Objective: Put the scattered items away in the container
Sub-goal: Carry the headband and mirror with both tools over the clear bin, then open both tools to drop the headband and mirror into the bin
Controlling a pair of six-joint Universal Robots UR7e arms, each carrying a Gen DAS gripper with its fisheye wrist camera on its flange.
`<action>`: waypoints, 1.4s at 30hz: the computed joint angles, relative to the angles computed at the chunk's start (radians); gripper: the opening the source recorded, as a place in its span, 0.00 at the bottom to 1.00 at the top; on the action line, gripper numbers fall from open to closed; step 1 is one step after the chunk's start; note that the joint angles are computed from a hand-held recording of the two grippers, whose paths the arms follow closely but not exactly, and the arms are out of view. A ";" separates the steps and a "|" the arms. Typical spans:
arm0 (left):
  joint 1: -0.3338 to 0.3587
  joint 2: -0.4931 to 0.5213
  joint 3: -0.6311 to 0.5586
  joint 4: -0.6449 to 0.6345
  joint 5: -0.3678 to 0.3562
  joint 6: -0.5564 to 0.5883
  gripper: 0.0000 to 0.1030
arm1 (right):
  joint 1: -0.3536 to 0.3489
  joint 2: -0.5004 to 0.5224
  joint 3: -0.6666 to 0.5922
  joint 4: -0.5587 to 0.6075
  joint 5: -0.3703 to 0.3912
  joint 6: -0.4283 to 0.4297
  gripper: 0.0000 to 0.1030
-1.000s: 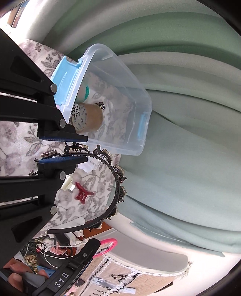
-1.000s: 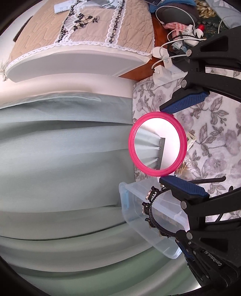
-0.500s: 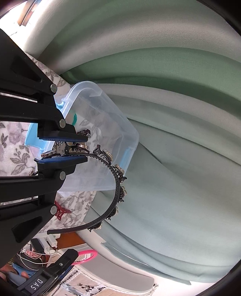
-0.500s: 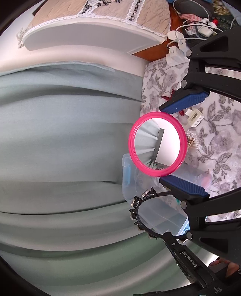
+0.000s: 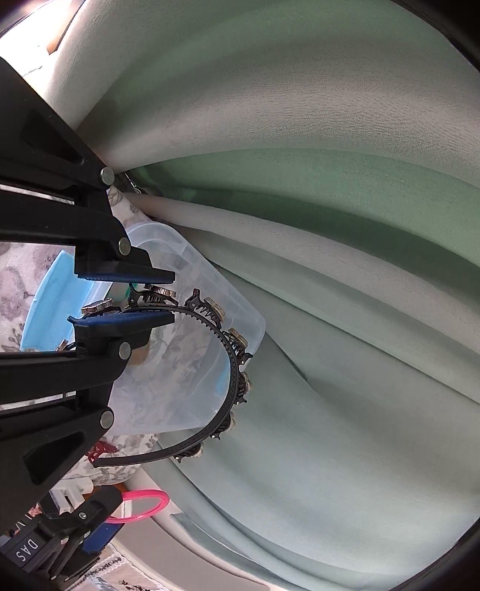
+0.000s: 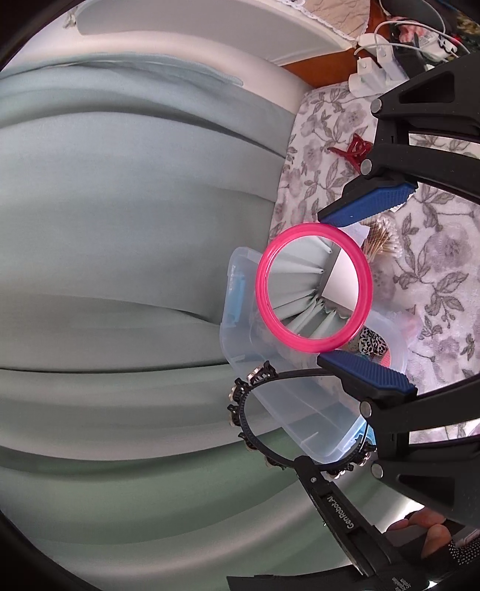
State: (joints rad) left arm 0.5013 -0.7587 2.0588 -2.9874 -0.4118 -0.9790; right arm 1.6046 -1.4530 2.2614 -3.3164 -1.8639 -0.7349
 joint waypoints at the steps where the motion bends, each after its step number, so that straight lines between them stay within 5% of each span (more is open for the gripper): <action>1: 0.003 -0.001 0.000 0.006 0.004 -0.005 0.14 | 0.002 0.009 -0.003 0.004 -0.001 0.000 0.70; 19: 0.055 0.022 -0.063 0.149 0.070 -0.020 0.14 | 0.023 0.134 -0.078 0.059 -0.013 0.001 0.70; 42: 0.090 0.073 -0.127 0.174 0.007 0.014 0.21 | 0.010 0.202 -0.118 0.104 -0.022 0.009 0.71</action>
